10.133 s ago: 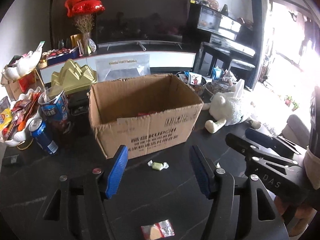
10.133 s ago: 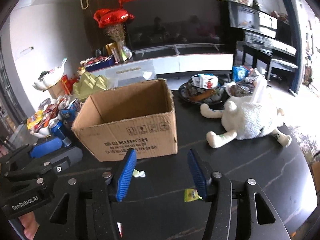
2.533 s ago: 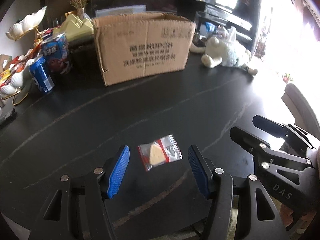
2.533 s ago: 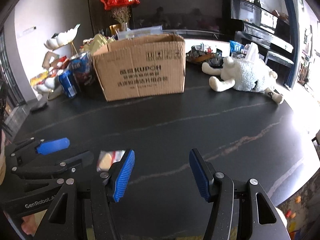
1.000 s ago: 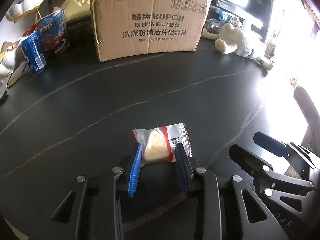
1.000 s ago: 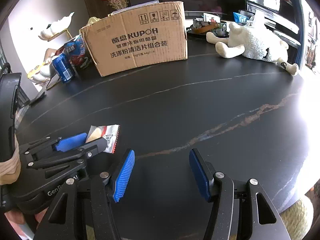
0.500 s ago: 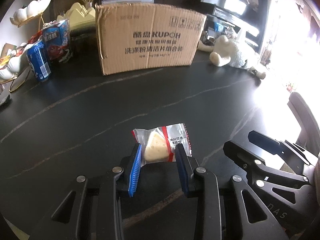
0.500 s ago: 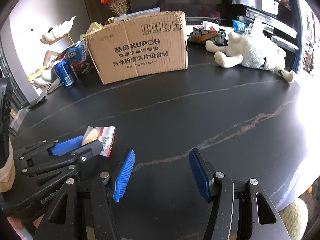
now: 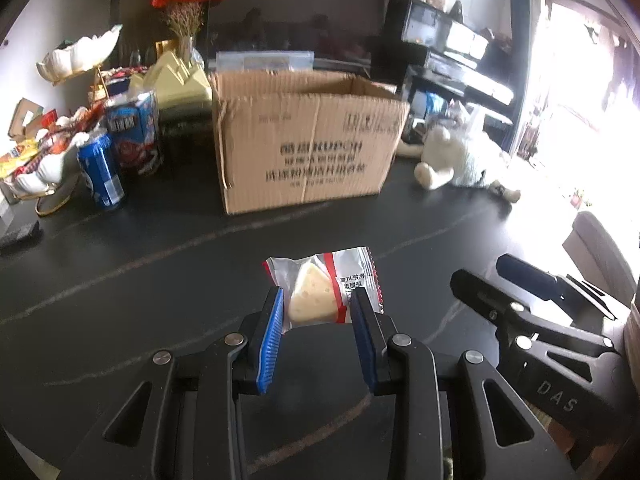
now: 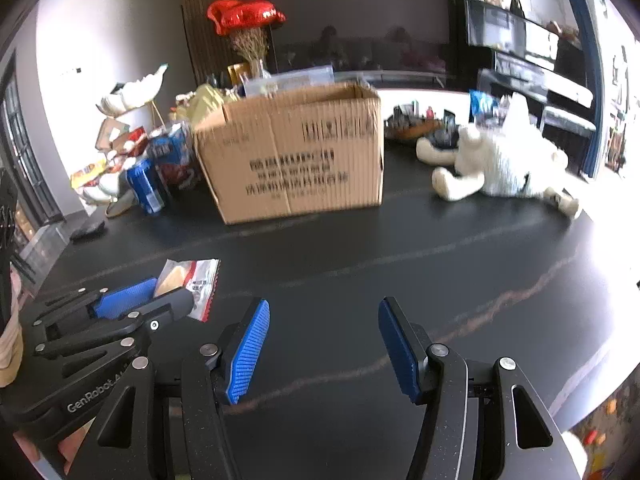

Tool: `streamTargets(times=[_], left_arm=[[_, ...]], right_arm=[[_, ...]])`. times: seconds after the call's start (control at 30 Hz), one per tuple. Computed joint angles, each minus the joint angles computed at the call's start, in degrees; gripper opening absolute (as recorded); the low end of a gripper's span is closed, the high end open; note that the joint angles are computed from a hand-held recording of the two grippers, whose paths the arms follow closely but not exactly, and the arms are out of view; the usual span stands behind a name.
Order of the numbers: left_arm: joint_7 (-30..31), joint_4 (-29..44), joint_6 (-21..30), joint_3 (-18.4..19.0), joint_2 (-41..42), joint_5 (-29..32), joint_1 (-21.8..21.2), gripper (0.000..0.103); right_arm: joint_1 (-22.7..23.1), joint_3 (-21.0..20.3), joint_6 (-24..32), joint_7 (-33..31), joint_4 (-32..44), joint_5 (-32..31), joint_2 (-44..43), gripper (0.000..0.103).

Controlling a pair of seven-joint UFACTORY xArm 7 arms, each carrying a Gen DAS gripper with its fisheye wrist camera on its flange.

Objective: Organize snacks
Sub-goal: 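Carry the white packet into the box and open the left tool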

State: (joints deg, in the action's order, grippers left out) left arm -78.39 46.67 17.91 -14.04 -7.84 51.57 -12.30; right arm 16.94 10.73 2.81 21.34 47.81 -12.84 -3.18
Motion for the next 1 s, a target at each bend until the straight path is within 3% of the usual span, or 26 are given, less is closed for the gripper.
streamTargets(times=[0.23,0.33,0.47,0.73,1.0], left_arm=[[0.67,1.81,0.36,0.18,-1.54,0.56,1.49,0.033],[0.77,3.19,1.11,0.16,-1.77,0.74,2.33,0.033],[0.73,5.30,2.39,0.00,-1.88,2.08,3.26,0.033],[6.20,10.97,2.68,2.10,1.33,-0.85,2.99,0.033],[13.12,18.67,4.27,5.34,6.69,-4.16,1.68,0.033]], right_arm=[[-0.62,0.18,-0.55,2.52,4.51,-3.22,1.08,0.058],[-0.92,0.10,-0.63,6.34,6.67,-7.07,1.92,0.058],[0.22,-0.70,-0.90,5.26,9.43,-5.17,3.30,0.058],[3.22,-3.43,0.77,6.98,17.94,-7.88,8.19,0.058],[4.11,-3.96,5.62,0.36,27.83,-2.51,14.10,0.058]])
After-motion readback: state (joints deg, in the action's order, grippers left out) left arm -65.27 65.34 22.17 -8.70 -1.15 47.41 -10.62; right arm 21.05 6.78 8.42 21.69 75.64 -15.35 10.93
